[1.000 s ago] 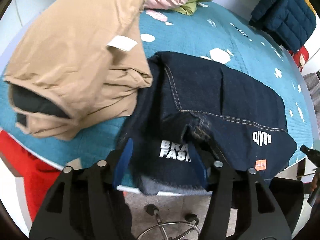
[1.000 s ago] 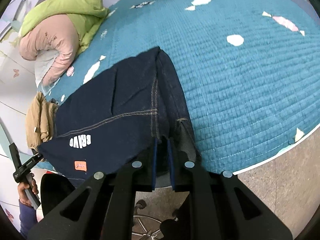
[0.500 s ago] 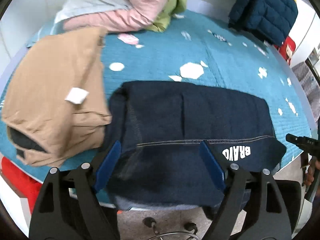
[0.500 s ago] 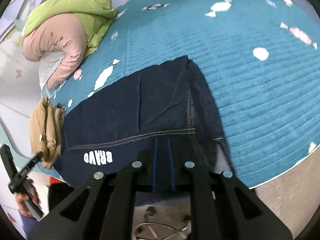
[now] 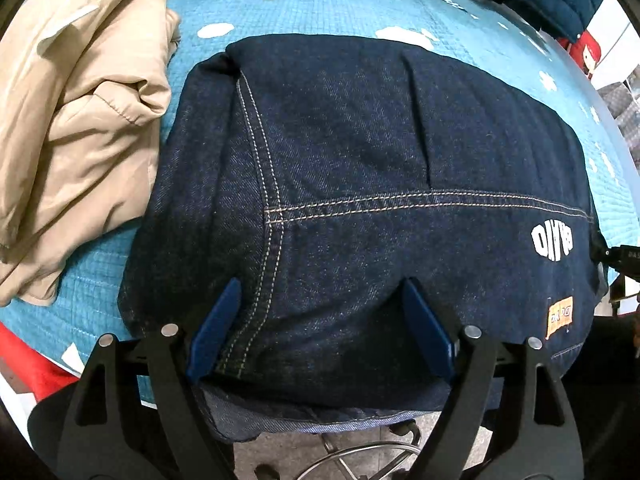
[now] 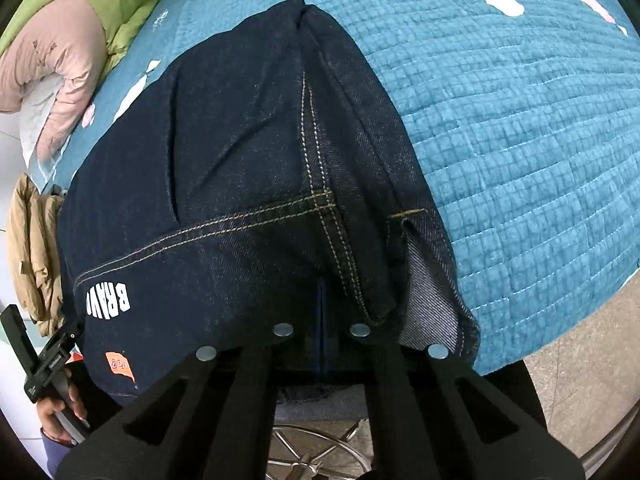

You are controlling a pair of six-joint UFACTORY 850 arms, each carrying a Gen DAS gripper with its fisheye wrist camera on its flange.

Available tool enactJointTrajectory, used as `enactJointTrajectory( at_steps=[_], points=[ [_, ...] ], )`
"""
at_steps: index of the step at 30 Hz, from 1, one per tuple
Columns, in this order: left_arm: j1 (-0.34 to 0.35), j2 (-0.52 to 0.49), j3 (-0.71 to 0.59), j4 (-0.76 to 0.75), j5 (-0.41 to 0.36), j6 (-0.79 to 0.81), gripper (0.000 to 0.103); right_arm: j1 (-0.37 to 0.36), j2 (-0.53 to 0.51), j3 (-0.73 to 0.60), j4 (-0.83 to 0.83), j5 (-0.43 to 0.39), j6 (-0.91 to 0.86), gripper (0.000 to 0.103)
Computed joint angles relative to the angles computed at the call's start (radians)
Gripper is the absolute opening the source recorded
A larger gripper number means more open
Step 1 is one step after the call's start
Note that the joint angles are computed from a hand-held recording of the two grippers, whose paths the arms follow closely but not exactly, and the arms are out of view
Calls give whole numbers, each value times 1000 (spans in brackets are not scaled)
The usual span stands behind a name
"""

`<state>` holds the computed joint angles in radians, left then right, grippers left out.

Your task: Fold large clothes

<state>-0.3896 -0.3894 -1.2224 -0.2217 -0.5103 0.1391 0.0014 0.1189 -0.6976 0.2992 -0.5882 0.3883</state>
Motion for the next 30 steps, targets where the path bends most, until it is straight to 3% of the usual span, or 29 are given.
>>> enactJointTrajectory(
  at_steps=[5, 8, 15, 20, 25, 28, 30],
  points=[
    [-24, 28, 21, 108, 29, -116, 85, 50, -12, -75, -148, -27, 122, 7],
    [-16, 71, 66, 108, 73, -139, 86, 84, -52, -152, -111, 8, 63, 7],
    [42, 119, 105, -54, 76, -55, 90, 140, -301, -433, 70, 50, -169, 7],
    [98, 129, 130, -138, 40, -23, 90, 154, -455, -562, 74, 24, -121, 7],
    [153, 130, 151, -267, 22, 59, 91, 139, -535, -583, 112, 13, -140, 2],
    [162, 134, 161, -306, 19, 94, 91, 121, -512, -544, 214, 38, -207, 1],
    [166, 140, 163, -311, 15, 106, 91, 128, -470, -509, 189, 33, -182, 3]
  ],
)
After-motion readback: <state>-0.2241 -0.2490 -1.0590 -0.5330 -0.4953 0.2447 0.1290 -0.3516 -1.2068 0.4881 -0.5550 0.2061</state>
